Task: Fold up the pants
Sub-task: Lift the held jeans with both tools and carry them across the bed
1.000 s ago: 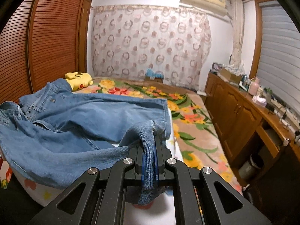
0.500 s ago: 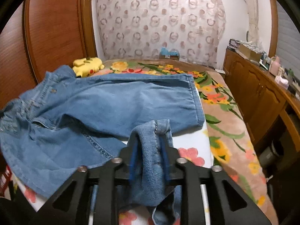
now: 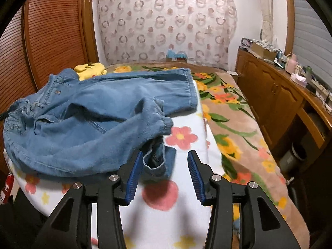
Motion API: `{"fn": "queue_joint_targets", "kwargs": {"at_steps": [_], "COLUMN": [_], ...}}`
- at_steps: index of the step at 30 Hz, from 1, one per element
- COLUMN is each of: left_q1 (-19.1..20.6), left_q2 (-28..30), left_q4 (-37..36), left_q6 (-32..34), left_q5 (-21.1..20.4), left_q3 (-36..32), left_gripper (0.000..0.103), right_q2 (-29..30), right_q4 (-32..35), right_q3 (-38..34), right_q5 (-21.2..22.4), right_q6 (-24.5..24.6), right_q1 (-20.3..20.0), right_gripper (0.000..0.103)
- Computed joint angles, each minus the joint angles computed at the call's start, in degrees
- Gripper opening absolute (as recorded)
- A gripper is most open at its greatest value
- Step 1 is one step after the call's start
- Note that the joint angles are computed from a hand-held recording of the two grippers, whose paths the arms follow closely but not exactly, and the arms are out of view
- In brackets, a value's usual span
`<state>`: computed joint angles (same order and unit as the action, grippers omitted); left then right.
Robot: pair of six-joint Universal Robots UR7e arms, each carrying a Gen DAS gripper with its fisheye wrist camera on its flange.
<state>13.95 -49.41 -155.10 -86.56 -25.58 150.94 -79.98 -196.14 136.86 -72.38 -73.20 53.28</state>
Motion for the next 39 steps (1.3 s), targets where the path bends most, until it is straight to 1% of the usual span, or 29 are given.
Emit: {"fn": "queue_joint_targets", "kwargs": {"at_steps": [2, 3, 4, 6, 8, 11, 12, 13, 14, 15, 16, 18, 22, 23, 24, 25, 27, 28, 30, 32, 33, 35, 38, 39], "left_q1": [0.0, 0.01, 0.04, 0.12, 0.09, 0.04, 0.04, -0.08, -0.29, -0.66, -1.1, -2.31, -4.72, -4.89, -4.96, -4.8, -3.87, -3.43, -1.77, 0.33, 0.97, 3.17, 6.7, 7.44], "left_q2": [0.14, -0.03, -0.04, 0.22, 0.16, 0.37, 0.28, 0.38, 0.28, 0.01, -0.18, -1.19, -5.21, -6.07, -6.94, -7.58, -8.27, -8.44, -8.76, -8.5, -8.44, -7.57, -4.32, -3.48], "left_q4": [0.18, 0.14, 0.15, -0.32, -0.07, -0.35, -0.17, 0.07, 0.68, 1.6, 1.26, 3.49, 13.38, 15.32, 16.66, 16.9, 14.9, 14.26, 13.41, 7.92, 6.28, 0.04, -13.91, -16.57], "left_q6": [-0.12, -0.1, -0.08, 0.09, -0.09, -0.1, -0.11, -0.31, -0.86, -1.83, -2.2, -4.01, -9.76, -10.44, -10.86, -10.45, -7.13, -5.85, -2.34, 3.7, 5.52, 11.84, 24.3, 26.83], "left_q5": [-0.07, -0.04, -0.01, 0.0, -0.06, -0.02, 0.0, 0.1, 0.19, 0.33, 0.46, 0.99, 2.47, 2.86, 3.37, 3.94, 5.48, 6.1, 7.84, 9.58, 10.07, 11.29, 12.13, 12.2], "left_q3": [-0.12, -0.06, -0.07, -0.09, -0.12, -0.04, -0.03, -0.05, 0.02, 0.09, 0.43, 0.63, 0.07, -0.26, -0.43, -0.54, -0.85, -1.07, -2.23, -2.74, -2.9, -3.51, -4.82, -5.38], "left_gripper": [0.016, 0.016, 0.016, 0.016, 0.016, 0.016, 0.016, 0.016, 0.016, 0.016, 0.016, 0.016, 0.015, 0.015, 0.015, 0.015, 0.015, 0.015, 0.015, 0.015, 0.015, 0.015, 0.015, 0.015], "right_q2": [-0.57, 0.0, -0.53, 0.63, 2.0, 1.35, 0.97, 0.81, 0.49, 0.28, -0.06, -1.32, -5.15, -6.43, -7.38, -8.62, -10.05, -10.25, -9.9, -8.84, -8.01, -5.91, -1.85, -1.04], "right_q4": [2.26, 1.98, 3.18, 3.12, 2.58, 7.17, 8.54, 9.86, 10.54, 10.27, 10.08, 8.79, 6.99, 6.47, 6.45, 6.99, 7.17, 6.35, 3.95, 1.85, 0.78, -1.52, -4.8, -5.57], "right_q3": [-0.57, -0.54, -0.7, -1.55, -2.69, -5.52, -6.21, -6.92, -6.97, -6.85, -6.57, -5.34, -2.67, -2.13, -1.97, -1.97, -1.88, -1.77, -1.71, -1.98, -2.33, -3.24, -5.13, -5.41], "right_q5": [0.78, 0.57, 0.94, -0.59, -1.9, -1.16, -0.65, -0.11, 0.39, 1.22, 2.4, 5.64, 11.92, 14.09, 15.36, 16.8, 18.54, 18.75, 18.28, 17.4, 16.65, 14.97, 12.11, 11.6], "right_q6": [-0.44, -0.54, -1.25, -1.76, -0.98, 1.42, 2.36, 3.07, 3.12, 2.94, 2.42, 1.52, 2.09, 2.48, 2.92, 3.24, 3.31, 3.28, 3.51, 3.96, 4.31, 5.01, 6.58, 7.01], "right_q1": [0.27, 0.85, 0.41, 1.03, 1.94, 2.15, 2.12, 2.18, 2.04, 1.86, 1.44, 0.2, -3.02, -3.96, -4.48, -4.96, -5.28, -5.08, -4.1, -2.9, -2.06, -0.35, 2.46, 2.98], "right_gripper": [0.047, 0.047, 0.047, 0.047, 0.047, 0.047, 0.042, 0.035, 0.017, 0.011, 0.008, 0.007, 0.007, 0.006, 0.007, 0.006, 0.006, 0.006, 0.006, 0.006, 0.006, 0.006, 0.006, 0.006]}}
